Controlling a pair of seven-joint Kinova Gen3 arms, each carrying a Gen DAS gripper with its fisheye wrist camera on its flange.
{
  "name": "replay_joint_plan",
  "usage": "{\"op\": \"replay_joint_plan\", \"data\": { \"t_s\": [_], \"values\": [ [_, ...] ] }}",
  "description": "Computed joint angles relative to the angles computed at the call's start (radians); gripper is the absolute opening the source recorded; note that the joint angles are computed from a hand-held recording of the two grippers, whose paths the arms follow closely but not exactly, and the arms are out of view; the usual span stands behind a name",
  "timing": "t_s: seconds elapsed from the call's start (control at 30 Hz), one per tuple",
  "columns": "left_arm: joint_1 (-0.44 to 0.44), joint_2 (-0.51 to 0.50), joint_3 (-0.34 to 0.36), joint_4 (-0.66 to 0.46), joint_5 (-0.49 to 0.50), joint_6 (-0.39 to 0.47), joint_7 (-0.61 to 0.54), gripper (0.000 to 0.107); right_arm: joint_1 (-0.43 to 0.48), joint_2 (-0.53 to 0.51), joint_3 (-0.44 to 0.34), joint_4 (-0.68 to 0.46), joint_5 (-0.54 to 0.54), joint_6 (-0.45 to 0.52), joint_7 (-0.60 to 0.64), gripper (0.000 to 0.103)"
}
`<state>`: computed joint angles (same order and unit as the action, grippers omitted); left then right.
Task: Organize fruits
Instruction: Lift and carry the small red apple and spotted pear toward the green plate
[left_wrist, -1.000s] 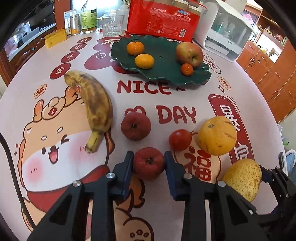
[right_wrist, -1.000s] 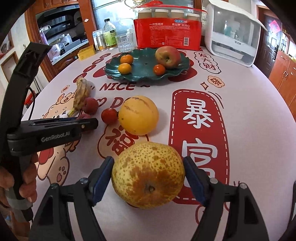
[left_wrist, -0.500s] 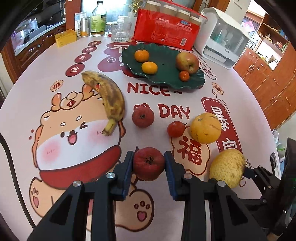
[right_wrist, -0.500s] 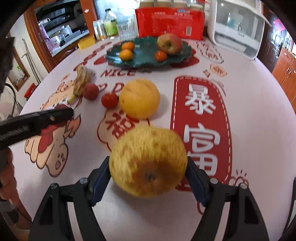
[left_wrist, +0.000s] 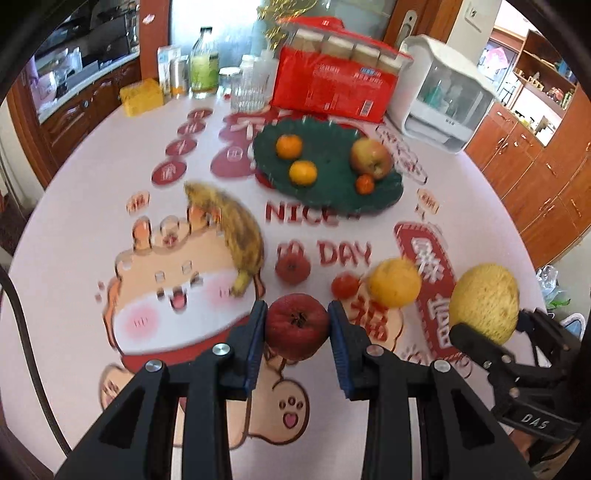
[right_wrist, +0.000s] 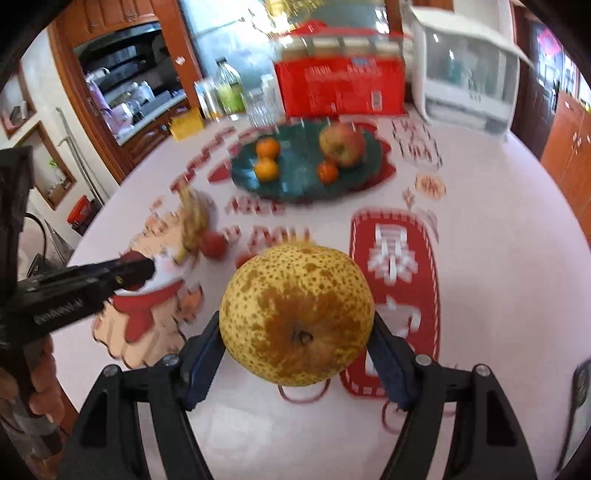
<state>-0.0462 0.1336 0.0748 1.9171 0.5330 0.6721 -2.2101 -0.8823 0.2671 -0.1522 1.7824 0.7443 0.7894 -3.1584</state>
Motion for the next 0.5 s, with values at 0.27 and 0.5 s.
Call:
{"op": "replay_joint_plan", "data": {
  "t_s": [0.27, 0.5],
  "values": [
    [0.027, 0.056, -0.007, -0.341, -0.080, 0.169, 0.088, 0.032, 0.088, -0.032, 0.024, -0.222, -0.024, 0.098, 0.278, 0.074],
    [0.036, 0.183, 0.058, -0.665, -0.207, 0.212, 0.178, 0.032, 0.178, 0.034, 0.060, -0.463, -0.084, 0.154, 0.521, 0.074]
  ]
}}
